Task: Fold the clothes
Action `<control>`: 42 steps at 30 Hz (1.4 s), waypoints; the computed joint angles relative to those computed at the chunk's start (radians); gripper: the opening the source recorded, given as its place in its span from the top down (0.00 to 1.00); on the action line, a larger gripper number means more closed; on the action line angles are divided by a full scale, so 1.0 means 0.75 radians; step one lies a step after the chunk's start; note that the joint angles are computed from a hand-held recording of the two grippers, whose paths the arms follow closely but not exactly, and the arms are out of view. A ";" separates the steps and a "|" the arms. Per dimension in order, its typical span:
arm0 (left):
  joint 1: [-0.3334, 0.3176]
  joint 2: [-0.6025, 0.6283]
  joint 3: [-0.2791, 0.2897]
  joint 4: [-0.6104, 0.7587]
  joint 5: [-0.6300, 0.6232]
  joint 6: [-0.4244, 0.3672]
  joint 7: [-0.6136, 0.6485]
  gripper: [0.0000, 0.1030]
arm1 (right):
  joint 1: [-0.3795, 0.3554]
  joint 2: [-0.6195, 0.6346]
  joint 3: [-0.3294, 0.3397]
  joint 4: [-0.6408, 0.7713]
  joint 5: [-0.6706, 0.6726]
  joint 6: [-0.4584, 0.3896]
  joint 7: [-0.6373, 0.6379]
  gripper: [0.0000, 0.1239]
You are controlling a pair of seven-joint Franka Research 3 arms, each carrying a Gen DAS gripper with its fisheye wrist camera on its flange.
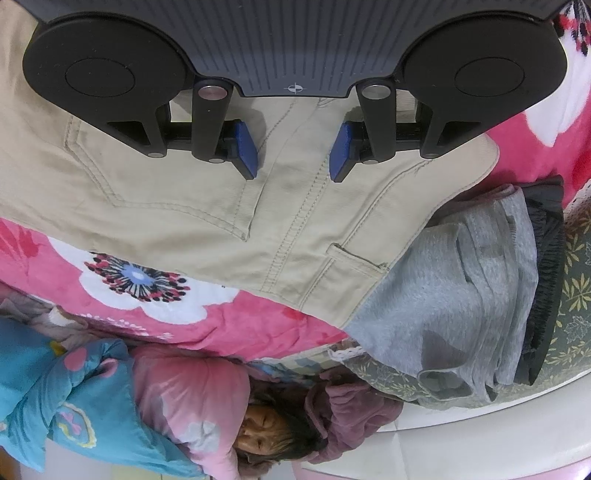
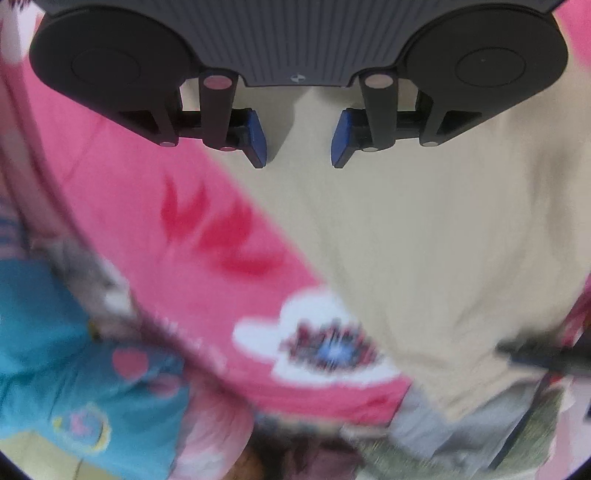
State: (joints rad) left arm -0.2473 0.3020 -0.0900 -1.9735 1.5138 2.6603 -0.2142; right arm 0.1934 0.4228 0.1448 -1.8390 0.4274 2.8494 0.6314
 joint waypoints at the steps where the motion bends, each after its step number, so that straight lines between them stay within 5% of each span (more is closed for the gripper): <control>1: -0.001 0.000 0.000 0.000 -0.001 -0.003 0.003 0.57 | -0.020 -0.027 0.004 -0.027 0.016 -0.016 -0.011 0.67; 4: -0.004 0.002 -0.001 0.002 -0.007 -0.011 0.005 0.57 | -0.062 -0.098 -0.001 -0.096 0.069 -0.048 -0.043 0.67; 10: -0.006 0.006 0.001 0.008 -0.012 -0.015 0.008 0.57 | -0.092 -0.038 0.042 -0.049 0.196 0.152 -0.055 0.67; 16: -0.008 0.008 0.003 0.010 -0.011 -0.017 0.010 0.56 | -0.029 0.052 -0.023 0.005 0.072 0.194 0.037 0.68; 21: -0.011 0.010 0.003 0.012 -0.014 -0.028 0.013 0.54 | -0.160 0.009 0.121 -0.086 0.180 0.224 -0.052 0.78; 23: -0.013 0.011 0.002 0.013 -0.016 -0.036 0.017 0.54 | -0.153 -0.004 0.125 -0.123 0.190 0.290 -0.065 0.91; 28: -0.012 0.008 0.003 0.008 -0.009 -0.032 0.003 0.54 | -0.160 -0.024 0.165 -0.190 0.161 0.472 -0.048 0.96; 30: -0.012 0.009 0.002 0.009 -0.008 -0.032 0.004 0.53 | -0.102 -0.028 0.101 -0.193 0.110 0.487 0.005 0.96; 34: -0.011 0.009 0.002 0.009 -0.010 -0.030 0.005 0.53 | 0.192 -0.027 -0.211 -0.231 -0.015 0.538 0.133 0.95; 38: -0.010 0.009 0.002 0.009 -0.011 -0.030 0.008 0.53 | 0.178 -0.044 -0.194 -0.300 -0.083 0.651 0.178 0.94; 42: -0.012 0.008 0.002 0.009 -0.013 -0.036 0.013 0.53 | 0.183 -0.038 -0.219 -0.309 -0.122 0.627 0.239 0.94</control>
